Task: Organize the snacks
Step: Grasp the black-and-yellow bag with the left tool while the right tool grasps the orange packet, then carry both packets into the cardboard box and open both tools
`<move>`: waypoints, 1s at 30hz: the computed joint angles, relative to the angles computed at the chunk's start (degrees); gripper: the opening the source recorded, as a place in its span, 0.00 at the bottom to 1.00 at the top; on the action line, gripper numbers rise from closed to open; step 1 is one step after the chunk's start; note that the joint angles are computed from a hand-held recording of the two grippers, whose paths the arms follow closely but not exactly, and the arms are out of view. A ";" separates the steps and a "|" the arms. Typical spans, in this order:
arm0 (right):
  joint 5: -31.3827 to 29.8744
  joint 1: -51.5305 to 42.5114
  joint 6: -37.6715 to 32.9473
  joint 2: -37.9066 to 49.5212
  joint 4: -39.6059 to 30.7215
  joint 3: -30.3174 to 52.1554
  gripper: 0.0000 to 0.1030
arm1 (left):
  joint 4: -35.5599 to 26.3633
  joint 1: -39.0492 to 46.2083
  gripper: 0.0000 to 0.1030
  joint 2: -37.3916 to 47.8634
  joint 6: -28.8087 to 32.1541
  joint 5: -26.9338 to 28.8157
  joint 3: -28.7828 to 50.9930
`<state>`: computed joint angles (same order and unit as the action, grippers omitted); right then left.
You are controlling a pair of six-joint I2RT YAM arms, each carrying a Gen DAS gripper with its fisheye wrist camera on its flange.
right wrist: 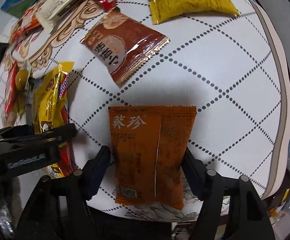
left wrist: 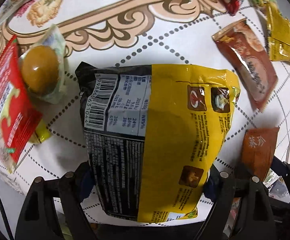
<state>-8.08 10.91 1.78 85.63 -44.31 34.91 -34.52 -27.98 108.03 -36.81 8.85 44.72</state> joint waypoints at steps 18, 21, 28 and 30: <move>-2.18 6.23 13.90 -21.84 -6.16 -0.63 0.53 | -16.10 2.34 0.82 -26.91 1.30 -2.31 4.52; -3.09 8.72 16.79 -22.51 -8.24 6.22 0.53 | -20.84 6.39 0.82 -29.91 5.38 -1.10 9.49; -5.01 10.41 17.14 -6.84 -11.77 34.47 0.53 | -25.86 16.13 0.82 -23.57 13.35 -0.72 25.48; -5.99 9.56 14.99 -0.82 -13.67 43.49 0.53 | -27.31 18.73 0.82 -18.32 15.51 -1.43 33.18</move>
